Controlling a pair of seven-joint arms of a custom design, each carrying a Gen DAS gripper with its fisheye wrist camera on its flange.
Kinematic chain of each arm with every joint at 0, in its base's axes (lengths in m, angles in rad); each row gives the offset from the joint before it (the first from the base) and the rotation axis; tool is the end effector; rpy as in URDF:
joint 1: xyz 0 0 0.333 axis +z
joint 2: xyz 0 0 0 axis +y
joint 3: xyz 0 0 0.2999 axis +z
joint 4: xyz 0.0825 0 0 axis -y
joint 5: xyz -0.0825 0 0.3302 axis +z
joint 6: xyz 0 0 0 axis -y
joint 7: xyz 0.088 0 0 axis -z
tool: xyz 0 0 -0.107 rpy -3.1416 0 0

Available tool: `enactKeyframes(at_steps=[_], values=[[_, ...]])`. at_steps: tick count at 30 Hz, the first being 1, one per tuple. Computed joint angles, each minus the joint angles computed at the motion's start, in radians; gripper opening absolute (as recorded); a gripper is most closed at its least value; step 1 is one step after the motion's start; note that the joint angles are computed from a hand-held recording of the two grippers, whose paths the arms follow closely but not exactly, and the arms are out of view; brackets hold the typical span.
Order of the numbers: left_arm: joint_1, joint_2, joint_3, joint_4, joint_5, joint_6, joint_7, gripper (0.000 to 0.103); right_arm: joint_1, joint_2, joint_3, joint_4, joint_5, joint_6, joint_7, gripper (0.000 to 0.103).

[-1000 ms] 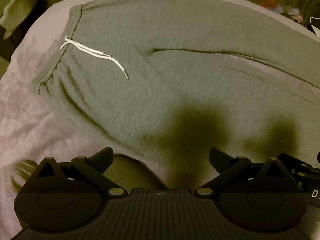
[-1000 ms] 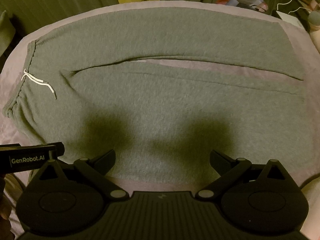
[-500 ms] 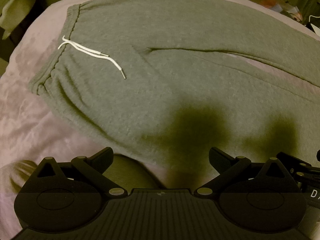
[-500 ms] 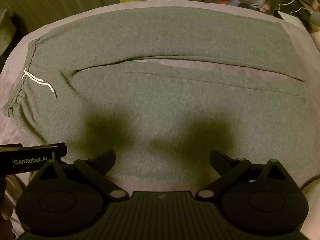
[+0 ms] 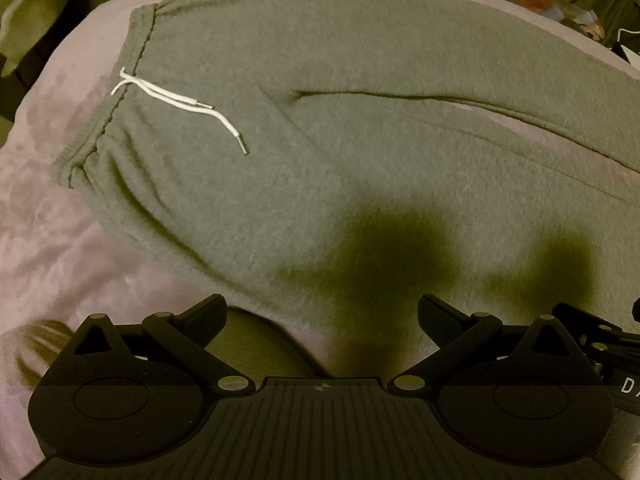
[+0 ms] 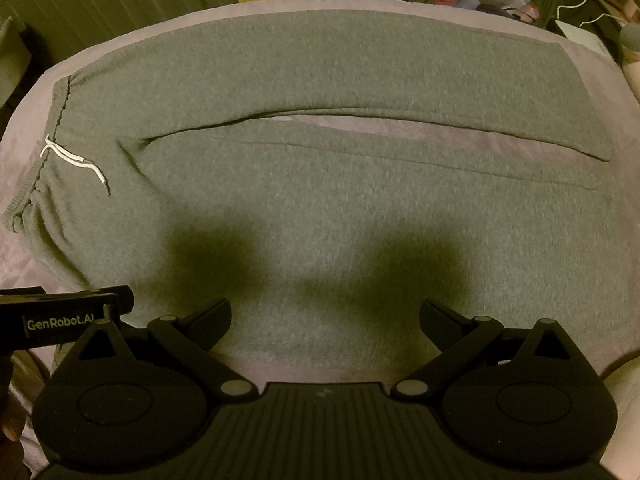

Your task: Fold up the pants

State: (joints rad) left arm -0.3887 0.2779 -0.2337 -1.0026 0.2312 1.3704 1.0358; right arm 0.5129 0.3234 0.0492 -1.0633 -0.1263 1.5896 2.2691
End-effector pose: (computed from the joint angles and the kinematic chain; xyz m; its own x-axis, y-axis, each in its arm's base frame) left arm 0.4770 -0.2748 0.6782 -0.0115 -0.9964 -0.0845 -0.9860 0.0254 -0.1650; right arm 0.5101 0.2981 0.6464 -0.1449 -0.9883 -0.0467 -0.9627 0.1517 -0.2241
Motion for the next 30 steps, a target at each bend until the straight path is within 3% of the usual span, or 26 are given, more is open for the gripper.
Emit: enactKeyframes(at_steps=[26, 30], values=[[0.009, 0.087, 0.014, 0.063, -0.03, -0.02, 0.006, 0.103, -0.024, 0.045, -0.011, 0.019, 0.04, 0.0, -0.027, 0.101], [0.013, 0.099, 0.018, 0.072, -0.03, -0.01, 0.013, 0.103, -0.033, 0.039, -0.013, -0.006, 0.049, 0.034, -0.03, 0.1]])
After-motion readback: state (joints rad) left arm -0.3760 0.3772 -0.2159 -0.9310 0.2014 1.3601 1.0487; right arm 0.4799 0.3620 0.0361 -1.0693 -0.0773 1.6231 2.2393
